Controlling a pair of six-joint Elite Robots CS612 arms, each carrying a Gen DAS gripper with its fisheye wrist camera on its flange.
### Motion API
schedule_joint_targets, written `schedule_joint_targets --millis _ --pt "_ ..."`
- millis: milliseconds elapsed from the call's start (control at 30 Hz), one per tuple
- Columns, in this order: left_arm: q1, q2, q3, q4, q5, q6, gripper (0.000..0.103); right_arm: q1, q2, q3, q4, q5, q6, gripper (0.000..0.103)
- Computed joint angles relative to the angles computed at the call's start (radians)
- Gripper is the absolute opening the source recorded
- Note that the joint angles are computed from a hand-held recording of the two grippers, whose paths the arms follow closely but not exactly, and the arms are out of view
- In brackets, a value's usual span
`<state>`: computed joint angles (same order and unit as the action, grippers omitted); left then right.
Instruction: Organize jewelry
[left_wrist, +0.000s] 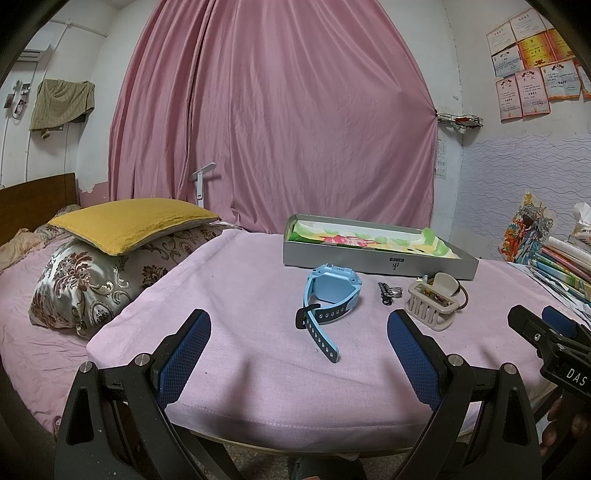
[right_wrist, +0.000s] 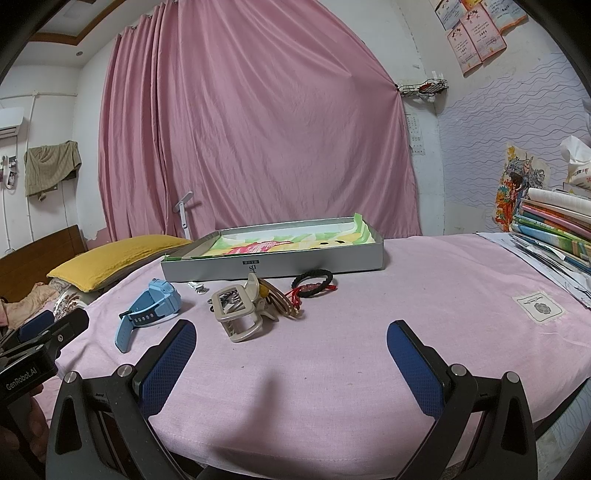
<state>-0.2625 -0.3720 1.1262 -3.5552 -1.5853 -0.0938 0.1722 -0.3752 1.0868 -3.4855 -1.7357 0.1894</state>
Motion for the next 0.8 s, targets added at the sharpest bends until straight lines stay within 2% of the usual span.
schedule_joint_targets --millis 800 --pt "0.006 0.007 -0.022 0.008 -0.014 0.003 0.094 -0.002 0.008 -0.016 -0.014 0.010 -0.025 0.103"
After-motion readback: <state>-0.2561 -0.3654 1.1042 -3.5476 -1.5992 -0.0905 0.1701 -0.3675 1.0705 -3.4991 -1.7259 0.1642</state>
